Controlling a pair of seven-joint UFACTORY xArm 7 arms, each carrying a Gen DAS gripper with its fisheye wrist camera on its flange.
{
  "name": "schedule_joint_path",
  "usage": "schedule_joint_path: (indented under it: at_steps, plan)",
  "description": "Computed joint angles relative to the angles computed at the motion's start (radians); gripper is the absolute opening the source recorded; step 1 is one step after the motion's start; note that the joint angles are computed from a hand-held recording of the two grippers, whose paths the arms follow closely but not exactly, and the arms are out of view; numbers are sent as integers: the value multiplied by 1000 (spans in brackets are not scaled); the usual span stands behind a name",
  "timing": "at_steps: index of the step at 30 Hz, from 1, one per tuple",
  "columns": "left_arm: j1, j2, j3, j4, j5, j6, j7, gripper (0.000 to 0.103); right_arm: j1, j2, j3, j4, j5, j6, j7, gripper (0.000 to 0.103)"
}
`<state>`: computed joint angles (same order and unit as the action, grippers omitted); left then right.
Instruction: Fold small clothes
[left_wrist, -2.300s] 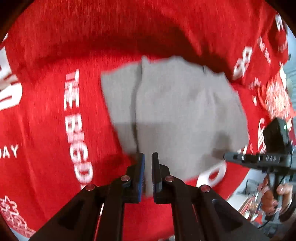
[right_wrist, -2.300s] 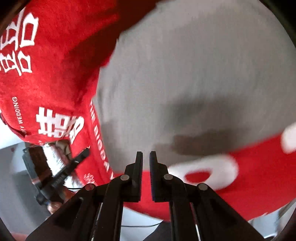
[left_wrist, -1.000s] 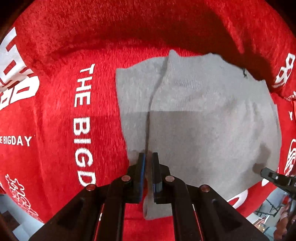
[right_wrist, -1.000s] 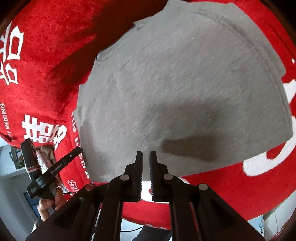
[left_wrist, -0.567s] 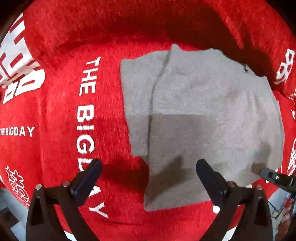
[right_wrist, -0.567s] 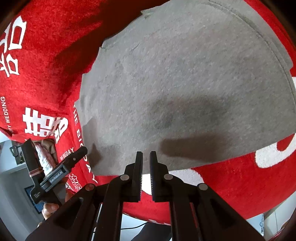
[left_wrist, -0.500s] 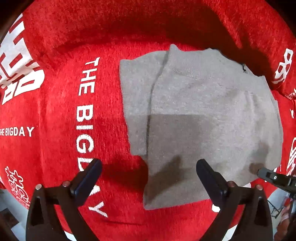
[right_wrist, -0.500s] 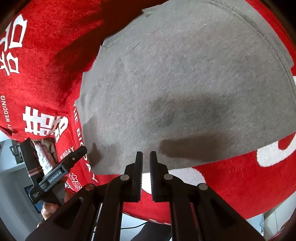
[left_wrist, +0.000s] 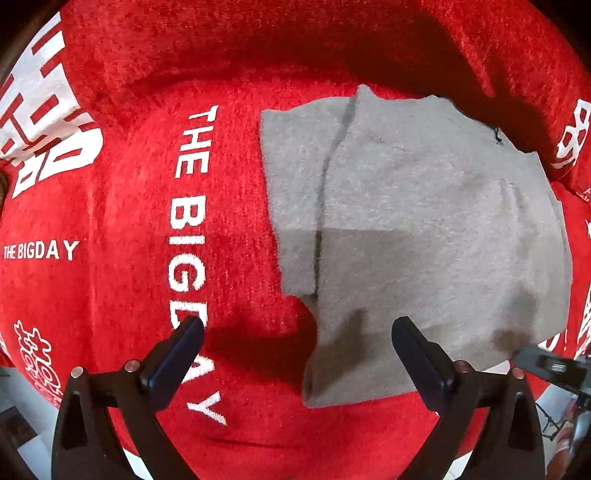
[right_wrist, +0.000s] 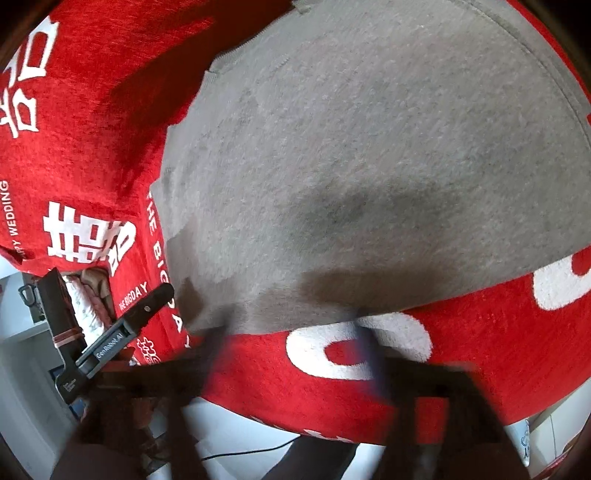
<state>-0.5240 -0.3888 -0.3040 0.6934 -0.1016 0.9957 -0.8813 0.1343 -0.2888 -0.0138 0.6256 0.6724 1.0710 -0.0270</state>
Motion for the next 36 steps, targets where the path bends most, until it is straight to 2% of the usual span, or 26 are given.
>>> schedule_joint_path:
  at_steps: [5, 15, 23, 31, 36]
  plan:
    - [-4, -16, -2, -16, 1, 7, 6, 102, 15, -8, 5, -11, 34, -10, -12, 95]
    - [3, -21, -21, -9, 78, 91, -18, 101, 39, -16, 17, -49, 78, -19, 12, 95]
    - [1, -76, 16, -69, 16, 33, 51, 101, 59, -7, 16, -72, 145, -24, 10, 95]
    - [13, -154, 57, -152, -69, -67, 97, 101, 81, -2, 13, -152, 385, -89, -29, 95]
    - [26, -144, 89, -173, -107, -90, 157, 101, 96, -8, 22, -203, 555, -150, -87, 95]
